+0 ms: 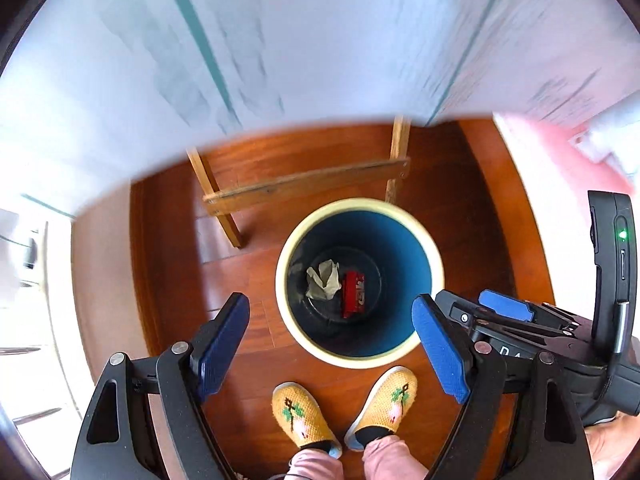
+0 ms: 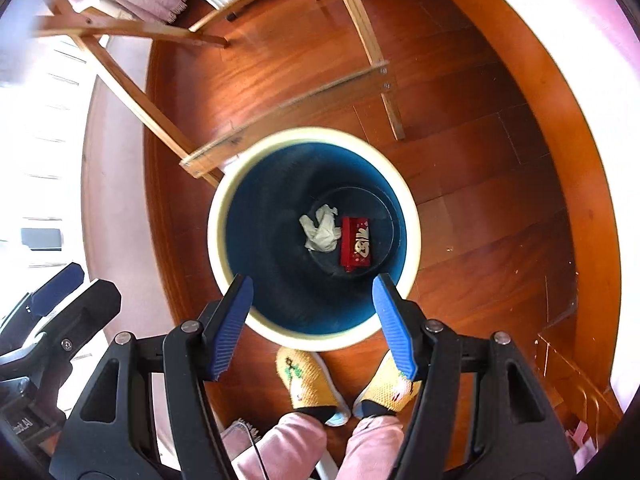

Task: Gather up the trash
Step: 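Move both open tools back up toward the trash on the table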

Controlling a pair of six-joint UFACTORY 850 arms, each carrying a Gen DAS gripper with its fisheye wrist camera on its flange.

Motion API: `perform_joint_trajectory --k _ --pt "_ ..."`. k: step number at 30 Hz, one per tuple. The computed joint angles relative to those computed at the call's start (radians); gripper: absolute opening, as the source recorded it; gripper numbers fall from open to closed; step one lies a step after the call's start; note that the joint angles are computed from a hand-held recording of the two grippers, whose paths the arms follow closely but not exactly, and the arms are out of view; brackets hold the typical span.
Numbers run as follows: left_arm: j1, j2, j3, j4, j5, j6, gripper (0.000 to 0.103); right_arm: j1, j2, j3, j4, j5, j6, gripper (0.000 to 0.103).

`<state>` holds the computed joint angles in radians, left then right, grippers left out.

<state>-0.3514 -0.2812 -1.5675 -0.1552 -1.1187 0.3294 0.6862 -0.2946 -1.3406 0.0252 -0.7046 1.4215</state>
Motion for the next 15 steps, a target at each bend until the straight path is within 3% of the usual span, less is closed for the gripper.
perform_joint_trajectory --k 9,15 --pt "0.05 -0.034 -0.32 -0.038 -0.162 0.018 0.085 0.049 0.057 -0.198 -0.168 -0.219 0.15 0.059" --pt "0.089 -0.142 -0.652 -0.086 -0.305 0.026 0.085 0.08 -0.004 -0.465 -0.271 -0.422 0.149 0.063"
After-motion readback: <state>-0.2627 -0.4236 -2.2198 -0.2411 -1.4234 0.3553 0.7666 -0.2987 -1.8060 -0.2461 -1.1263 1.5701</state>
